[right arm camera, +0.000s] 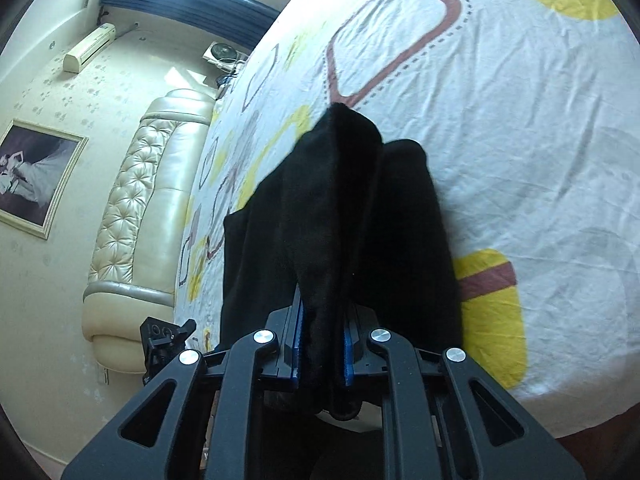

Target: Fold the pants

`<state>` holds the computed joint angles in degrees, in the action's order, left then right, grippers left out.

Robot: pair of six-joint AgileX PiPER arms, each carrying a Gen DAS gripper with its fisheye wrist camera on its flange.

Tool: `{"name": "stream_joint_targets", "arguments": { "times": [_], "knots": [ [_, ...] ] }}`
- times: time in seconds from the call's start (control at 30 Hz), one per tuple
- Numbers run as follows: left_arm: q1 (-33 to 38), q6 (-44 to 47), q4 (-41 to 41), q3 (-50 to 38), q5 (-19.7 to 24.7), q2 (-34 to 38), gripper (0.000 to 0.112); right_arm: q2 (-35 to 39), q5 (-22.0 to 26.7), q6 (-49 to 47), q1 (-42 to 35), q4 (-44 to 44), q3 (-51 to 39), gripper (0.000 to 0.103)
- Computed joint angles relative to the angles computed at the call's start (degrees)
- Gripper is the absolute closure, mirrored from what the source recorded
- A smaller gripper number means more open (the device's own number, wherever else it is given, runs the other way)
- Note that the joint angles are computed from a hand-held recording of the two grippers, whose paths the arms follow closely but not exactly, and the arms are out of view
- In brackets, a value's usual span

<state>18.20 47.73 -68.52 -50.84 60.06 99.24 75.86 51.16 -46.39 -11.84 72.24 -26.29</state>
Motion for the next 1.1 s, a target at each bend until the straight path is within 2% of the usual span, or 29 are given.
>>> {"name": "stream_joint_targets", "arguments": {
  "times": [0.07,0.2,0.3,0.4,0.43,0.47,0.5,0.57,0.7,0.83,0.9,0.97,1.1],
  "knots": [
    [-1.03,0.14,0.1,0.09,-0.01,0.37,0.017,2.87,1.68,-3.39,-4.11,-0.82,0.18,0.088],
    [-2.13,0.9,0.21,0.58,-0.46,0.15,0.017,4.75,2.9,-5.69,-6.27,-0.24,0.12,0.089],
    [-2.18,1.26,-0.06,1.16,-0.31,-0.15,0.017,6.39,5.58,-7.92,-9.13,-0.58,0.4,0.088],
    [-2.52,1.6,-0.46,0.91,0.98,0.08,0.017,5.45,8.15,-6.73,-12.53,-1.69,0.73,0.081],
    [-2.73,1.83,-0.45,0.81,1.13,0.09,0.017,4.92,9.47,-6.75,-14.77,-2.74,0.6,0.069],
    [-3.06,2.03,-0.31,0.88,0.97,-0.02,0.017,4.03,10.27,-7.04,-17.04,-3.63,0.77,0.037],
    [-3.28,2.31,-0.27,1.14,0.71,-0.05,0.017,1.91,9.1,-5.85,-18.66,-5.11,1.29,0.023],
    [-3.6,2.0,-0.06,1.44,0.37,0.09,0.017,0.07,7.27,-6.48,-21.3,-6.44,2.82,0.021],
    [-3.39,2.25,-0.28,1.5,0.75,0.36,0.017,6.48,11.02,-13.55,-24.82,-5.01,5.3,0.021],
    [-2.77,2.57,-0.91,1.75,1.75,0.88,0.017,10.05,13.14,-18.03,-24.71,-2.0,7.15,0.021],
    [-2.42,2.67,-0.91,1.49,2.44,1.19,0.017,13.73,16.17,-20.03,-24.93,-0.33,7.37,0.021],
    [-2.12,2.84,-1.08,1.25,3.56,1.76,0.017,15.71,17.56,-20.61,-22.49,1.1,7.49,0.02],
    [-1.36,3.6,-2.99,1.36,7.17,3.88,0.017,10.57,11.88,-17.72,-14.17,3.68,7.63,0.016]
  ]
}}
